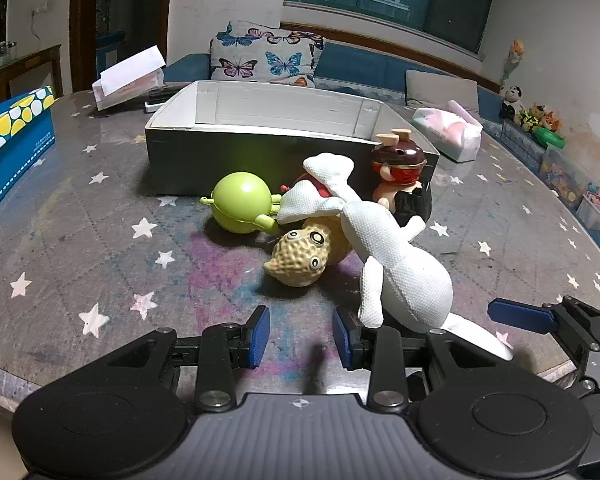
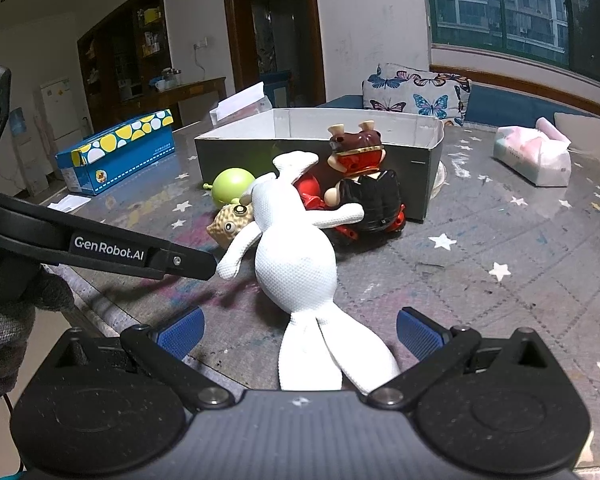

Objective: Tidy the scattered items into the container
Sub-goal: 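Close the left gripper on the white plush rabbit while the right gripper grasps it too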

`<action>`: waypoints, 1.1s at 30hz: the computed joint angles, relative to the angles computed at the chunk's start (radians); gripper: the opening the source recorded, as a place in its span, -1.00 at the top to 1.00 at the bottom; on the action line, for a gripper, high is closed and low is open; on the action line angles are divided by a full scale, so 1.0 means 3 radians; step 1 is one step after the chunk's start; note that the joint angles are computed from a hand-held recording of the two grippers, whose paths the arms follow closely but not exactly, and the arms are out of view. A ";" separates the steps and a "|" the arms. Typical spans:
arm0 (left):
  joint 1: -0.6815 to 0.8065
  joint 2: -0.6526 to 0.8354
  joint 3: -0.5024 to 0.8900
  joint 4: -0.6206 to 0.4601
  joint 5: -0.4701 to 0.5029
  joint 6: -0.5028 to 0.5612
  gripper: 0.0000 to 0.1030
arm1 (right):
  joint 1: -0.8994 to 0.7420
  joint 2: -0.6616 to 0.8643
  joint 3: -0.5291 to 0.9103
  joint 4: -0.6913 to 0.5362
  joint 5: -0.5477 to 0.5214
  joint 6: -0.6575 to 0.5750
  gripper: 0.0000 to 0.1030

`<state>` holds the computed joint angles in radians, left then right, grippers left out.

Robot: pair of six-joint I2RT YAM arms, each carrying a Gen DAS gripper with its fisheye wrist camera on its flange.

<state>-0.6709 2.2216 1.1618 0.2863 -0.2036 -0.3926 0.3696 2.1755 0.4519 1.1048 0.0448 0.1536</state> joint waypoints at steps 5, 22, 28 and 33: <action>0.0007 0.0009 0.0022 -0.0013 0.0007 0.0004 0.29 | -0.0004 0.0005 0.0020 -0.0022 -0.0018 -0.0003 -1.00; 0.0055 0.0031 0.0101 -0.0054 0.0138 0.0063 0.29 | -0.0027 -0.0009 0.0151 -0.0197 -0.0096 -0.0035 -1.00; 0.0085 0.0037 0.0140 -0.0052 0.0210 0.0108 0.29 | -0.0056 -0.0011 0.0212 -0.0246 -0.0111 -0.0068 -0.98; 0.0115 0.0035 0.0205 -0.0069 0.0348 0.0131 0.29 | -0.0120 -0.0043 0.0269 -0.0325 -0.0182 -0.0102 -0.89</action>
